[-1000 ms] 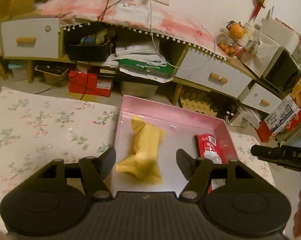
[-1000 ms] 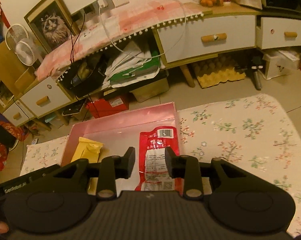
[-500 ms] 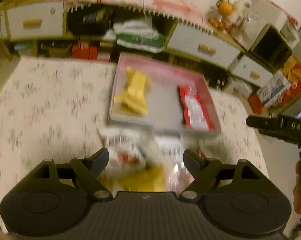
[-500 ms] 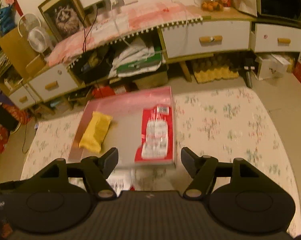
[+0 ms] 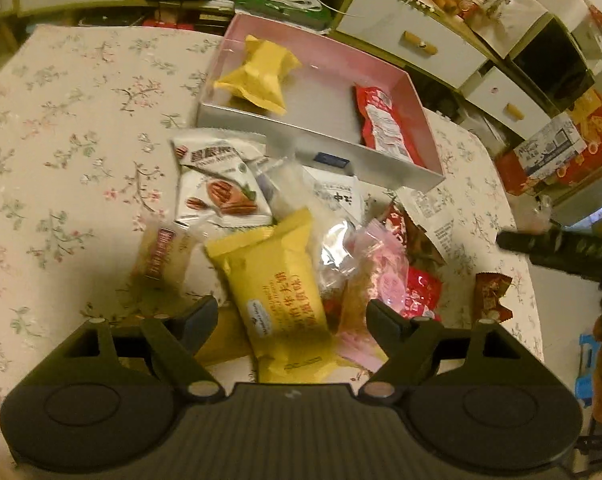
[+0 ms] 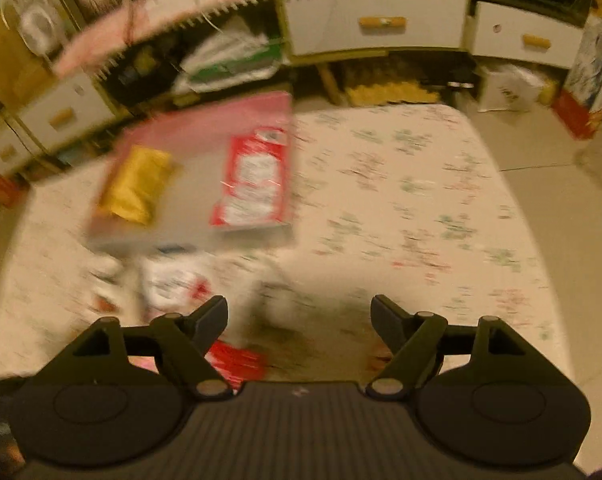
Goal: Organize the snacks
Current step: 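Grasp a yellow waffle sandwich with the left gripper while the right grasps a small red treat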
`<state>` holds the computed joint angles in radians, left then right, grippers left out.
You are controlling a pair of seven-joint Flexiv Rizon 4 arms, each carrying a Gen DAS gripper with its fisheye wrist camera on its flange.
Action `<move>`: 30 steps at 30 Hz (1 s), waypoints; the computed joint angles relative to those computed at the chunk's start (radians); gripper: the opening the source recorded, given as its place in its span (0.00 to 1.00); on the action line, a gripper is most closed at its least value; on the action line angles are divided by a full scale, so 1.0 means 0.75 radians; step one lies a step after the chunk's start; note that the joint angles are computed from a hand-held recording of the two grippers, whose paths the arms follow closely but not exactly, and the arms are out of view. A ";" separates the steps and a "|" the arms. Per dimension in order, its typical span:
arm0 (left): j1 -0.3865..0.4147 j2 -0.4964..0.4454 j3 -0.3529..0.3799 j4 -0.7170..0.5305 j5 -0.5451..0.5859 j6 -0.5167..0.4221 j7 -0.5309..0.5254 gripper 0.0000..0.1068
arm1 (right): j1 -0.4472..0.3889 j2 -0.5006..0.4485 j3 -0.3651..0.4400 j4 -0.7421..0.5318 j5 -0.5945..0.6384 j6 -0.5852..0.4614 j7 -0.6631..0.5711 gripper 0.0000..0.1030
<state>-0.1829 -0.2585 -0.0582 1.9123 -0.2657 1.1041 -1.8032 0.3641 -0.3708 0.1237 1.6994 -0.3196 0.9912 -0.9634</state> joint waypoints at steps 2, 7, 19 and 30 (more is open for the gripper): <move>0.002 -0.008 -0.006 0.002 -0.010 0.009 0.006 0.80 | 0.002 0.002 -0.016 0.013 -0.037 -0.061 -0.012 0.74; 0.006 -0.019 -0.023 0.016 -0.061 0.030 0.013 0.79 | -0.047 -0.017 0.026 -0.009 0.090 -0.177 -0.089 0.74; 0.009 -0.028 -0.022 0.043 -0.102 0.078 -0.004 0.79 | -0.045 -0.057 0.029 -0.036 0.173 -0.250 -0.098 0.27; -0.016 -0.038 0.009 -0.004 0.041 -0.007 -0.048 0.44 | -0.029 -0.028 0.030 -0.007 0.136 -0.129 -0.110 0.17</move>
<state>-0.1950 -0.2869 -0.0515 1.9095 -0.2348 1.0986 -1.8391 0.3424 -0.3916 0.1463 1.6944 -0.2175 0.8941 -1.0456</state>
